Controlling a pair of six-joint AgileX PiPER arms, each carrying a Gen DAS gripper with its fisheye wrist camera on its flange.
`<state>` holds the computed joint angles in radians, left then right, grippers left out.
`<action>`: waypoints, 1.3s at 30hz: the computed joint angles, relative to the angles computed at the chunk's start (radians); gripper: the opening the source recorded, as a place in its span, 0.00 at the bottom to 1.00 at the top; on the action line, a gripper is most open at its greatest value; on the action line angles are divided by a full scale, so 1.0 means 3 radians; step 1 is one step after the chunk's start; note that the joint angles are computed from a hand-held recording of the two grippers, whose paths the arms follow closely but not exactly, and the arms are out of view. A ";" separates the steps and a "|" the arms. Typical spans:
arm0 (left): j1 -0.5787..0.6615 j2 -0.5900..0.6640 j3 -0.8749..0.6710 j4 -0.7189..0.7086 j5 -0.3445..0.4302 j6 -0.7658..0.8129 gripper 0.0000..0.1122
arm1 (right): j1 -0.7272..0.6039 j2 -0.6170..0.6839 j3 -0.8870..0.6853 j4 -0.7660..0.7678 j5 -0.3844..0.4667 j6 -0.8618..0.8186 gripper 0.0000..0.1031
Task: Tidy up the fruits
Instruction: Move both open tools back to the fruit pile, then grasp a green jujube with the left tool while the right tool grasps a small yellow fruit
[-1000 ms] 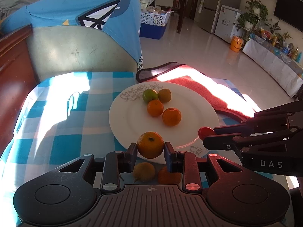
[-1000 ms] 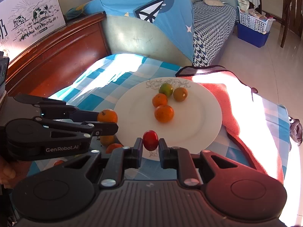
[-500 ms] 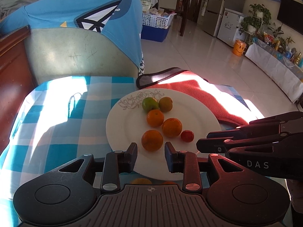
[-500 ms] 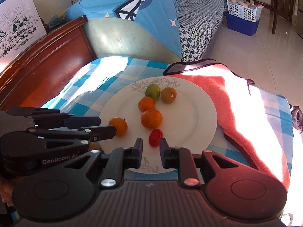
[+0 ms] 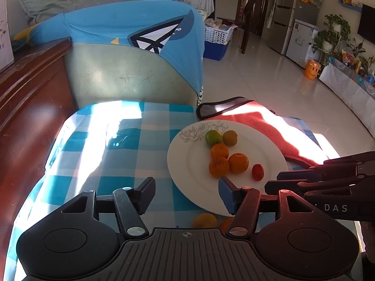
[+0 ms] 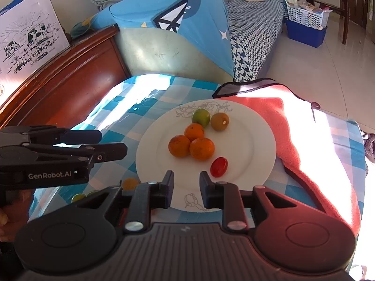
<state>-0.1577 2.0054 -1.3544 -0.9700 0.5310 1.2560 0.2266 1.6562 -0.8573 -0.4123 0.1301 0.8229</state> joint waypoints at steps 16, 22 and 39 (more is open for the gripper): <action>0.0524 -0.0394 0.0460 0.0206 0.0083 -0.0075 0.61 | 0.0405 -0.0254 0.0256 -0.0692 -0.0060 0.0939 0.32; 0.0664 -0.0473 0.0666 0.0171 0.0084 0.0191 0.61 | 0.0691 -0.0258 0.0354 -0.1220 -0.0150 0.1579 0.32; 0.0685 -0.0330 0.0766 0.0130 0.0115 0.0661 0.61 | 0.0976 0.0176 0.0115 0.0015 -0.0133 0.0100 0.32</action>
